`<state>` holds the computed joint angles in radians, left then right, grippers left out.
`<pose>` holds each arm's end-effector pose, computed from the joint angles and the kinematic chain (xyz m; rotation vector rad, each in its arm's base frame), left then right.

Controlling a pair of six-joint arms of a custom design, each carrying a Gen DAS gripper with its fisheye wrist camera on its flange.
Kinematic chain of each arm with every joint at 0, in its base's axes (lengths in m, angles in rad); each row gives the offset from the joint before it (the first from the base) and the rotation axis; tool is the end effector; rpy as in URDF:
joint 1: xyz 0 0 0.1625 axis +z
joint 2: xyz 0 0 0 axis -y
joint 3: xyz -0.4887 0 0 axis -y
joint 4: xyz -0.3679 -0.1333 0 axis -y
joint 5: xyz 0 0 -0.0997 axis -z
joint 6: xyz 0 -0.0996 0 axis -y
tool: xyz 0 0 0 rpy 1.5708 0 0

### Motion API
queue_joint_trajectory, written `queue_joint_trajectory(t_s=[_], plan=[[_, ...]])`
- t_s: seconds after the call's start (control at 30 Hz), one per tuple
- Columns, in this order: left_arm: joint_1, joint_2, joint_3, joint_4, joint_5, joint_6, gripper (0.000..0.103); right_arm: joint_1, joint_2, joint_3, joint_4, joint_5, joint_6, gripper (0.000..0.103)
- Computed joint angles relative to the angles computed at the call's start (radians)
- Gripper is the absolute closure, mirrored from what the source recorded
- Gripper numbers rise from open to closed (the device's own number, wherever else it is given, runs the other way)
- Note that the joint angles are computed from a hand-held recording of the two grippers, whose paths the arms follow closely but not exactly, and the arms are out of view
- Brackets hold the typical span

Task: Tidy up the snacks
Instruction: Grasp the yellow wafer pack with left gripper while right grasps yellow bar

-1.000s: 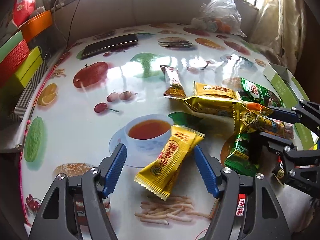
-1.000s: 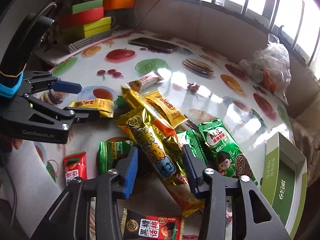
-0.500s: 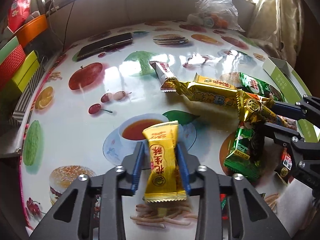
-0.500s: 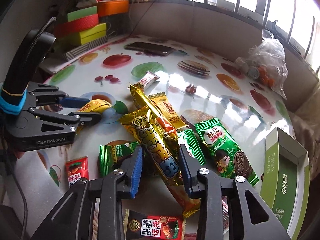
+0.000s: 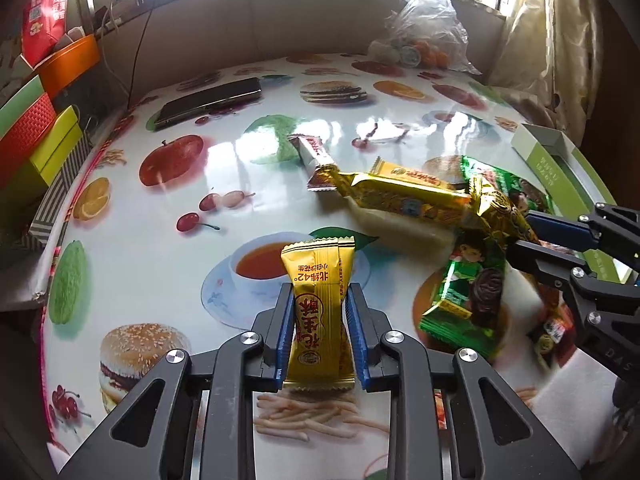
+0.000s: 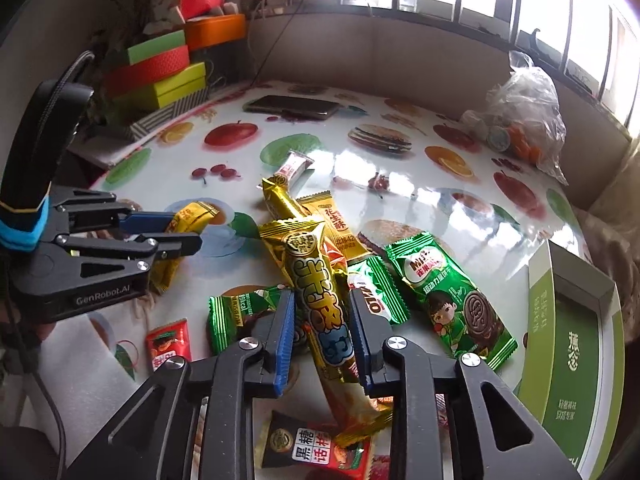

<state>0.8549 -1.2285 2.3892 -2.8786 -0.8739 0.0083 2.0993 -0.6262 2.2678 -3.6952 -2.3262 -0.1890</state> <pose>-0.1272 -0.4467 0.2245 0.8210 2.3557 -0.4862 0.3042 -0.3920 0.0640 0.6173 -2.3078 0.7363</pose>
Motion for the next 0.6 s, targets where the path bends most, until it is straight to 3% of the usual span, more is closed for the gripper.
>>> queue_joint_trajectory(t_s=[0.6], plan=[[-0.107, -0.062, 0.031, 0.028, -0.038, -0.062, 0.077, 0.038, -0.041, 0.050, -0.064, -0.020, 0.126, 0.080]])
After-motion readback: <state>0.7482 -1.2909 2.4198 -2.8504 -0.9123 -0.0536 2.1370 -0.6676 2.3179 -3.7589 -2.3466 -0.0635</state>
